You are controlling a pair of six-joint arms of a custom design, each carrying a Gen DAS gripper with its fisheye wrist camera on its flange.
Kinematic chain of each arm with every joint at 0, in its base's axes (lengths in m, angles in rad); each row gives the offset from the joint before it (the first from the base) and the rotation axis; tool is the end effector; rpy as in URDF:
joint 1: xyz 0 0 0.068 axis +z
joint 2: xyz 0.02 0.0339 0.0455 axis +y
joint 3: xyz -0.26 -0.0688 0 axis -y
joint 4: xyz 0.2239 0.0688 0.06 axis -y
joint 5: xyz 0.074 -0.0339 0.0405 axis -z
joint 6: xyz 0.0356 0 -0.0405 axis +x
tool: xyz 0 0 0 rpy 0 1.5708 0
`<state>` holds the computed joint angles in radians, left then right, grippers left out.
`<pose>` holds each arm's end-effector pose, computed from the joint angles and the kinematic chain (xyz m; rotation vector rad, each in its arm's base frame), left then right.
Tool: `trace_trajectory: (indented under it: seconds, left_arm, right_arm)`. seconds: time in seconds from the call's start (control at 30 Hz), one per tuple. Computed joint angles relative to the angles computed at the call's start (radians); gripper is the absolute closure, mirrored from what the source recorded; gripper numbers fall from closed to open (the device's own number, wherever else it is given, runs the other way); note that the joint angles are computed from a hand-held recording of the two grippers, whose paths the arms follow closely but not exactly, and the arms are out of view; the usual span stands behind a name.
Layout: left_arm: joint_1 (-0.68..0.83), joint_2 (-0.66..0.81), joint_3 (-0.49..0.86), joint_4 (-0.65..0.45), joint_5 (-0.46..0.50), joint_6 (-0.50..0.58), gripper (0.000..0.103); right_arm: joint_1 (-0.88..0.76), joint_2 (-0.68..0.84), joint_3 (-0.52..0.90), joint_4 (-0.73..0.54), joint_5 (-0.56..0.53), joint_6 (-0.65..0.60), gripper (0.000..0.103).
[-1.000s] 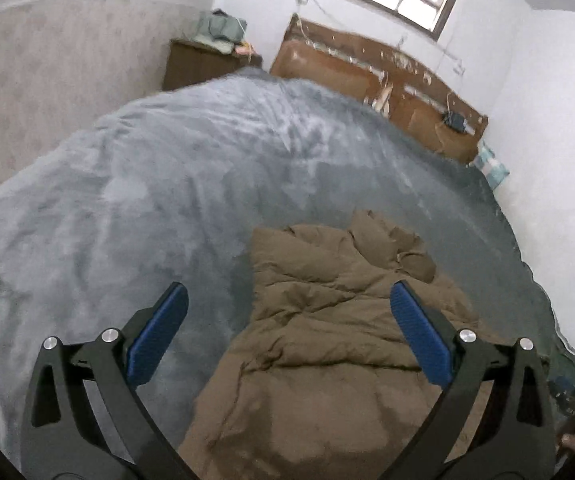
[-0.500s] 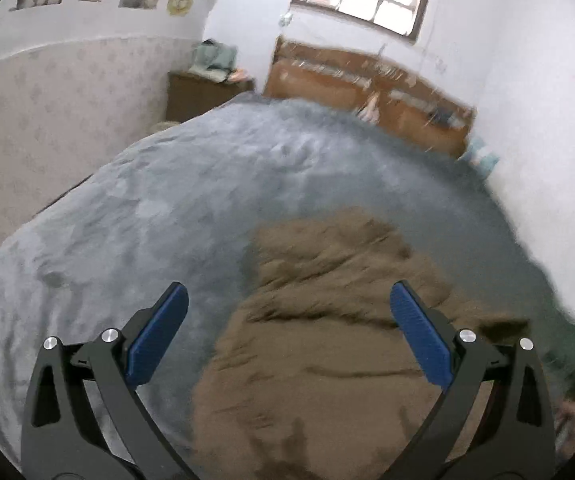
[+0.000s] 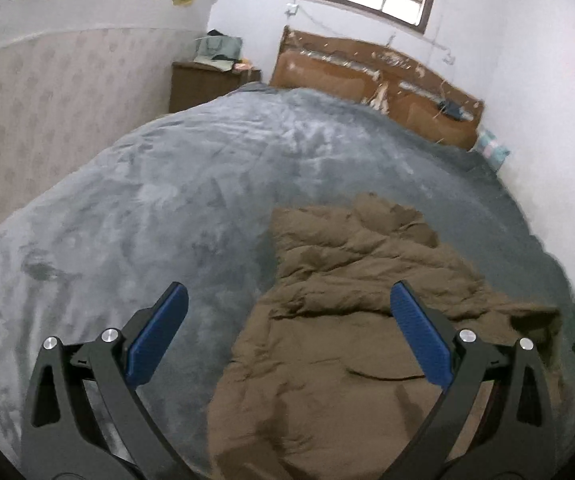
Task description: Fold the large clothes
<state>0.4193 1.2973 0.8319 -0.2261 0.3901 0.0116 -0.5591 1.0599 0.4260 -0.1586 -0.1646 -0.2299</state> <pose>0.2422 0.0931 0.2488 -0.2451 2.1954 -0.2033 0.1603 -0.0934 0.1783 0.3075 2.3377 -0.1919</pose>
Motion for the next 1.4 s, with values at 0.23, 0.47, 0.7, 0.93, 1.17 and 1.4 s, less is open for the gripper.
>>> trace_trajectory:
  seconds: [0.23,0.47,0.7,0.93,1.17,1.4]
  left_arm:
    - [0.008,-0.018,-0.039,0.058,0.001,0.009,0.003]
    - [0.018,-0.011,-0.044,0.057,0.017,0.028,0.003]
    - [-0.016,-0.013,-0.051,0.056,-0.023,0.049,0.003]
    - [-0.015,-0.005,-0.044,0.046,-0.020,0.056,0.003]
    - [-0.003,-0.001,-0.040,0.043,0.000,0.049,0.003]
    - [0.012,-0.012,-0.040,0.034,0.023,0.043,0.003]
  right_arm:
    - [-0.003,0.045,0.002,0.015,0.031,-0.011,0.009]
    - [-0.085,0.024,0.011,-0.029,-0.047,0.006,0.009]
    - [-0.002,0.033,-0.014,-0.023,0.011,0.003,0.009]
    - [0.096,0.214,-0.043,0.067,0.160,0.015,0.009]
    - [0.105,0.385,-0.009,0.117,0.240,0.002,0.018]
    - [0.121,0.357,-0.018,0.112,0.261,-0.004,0.018]
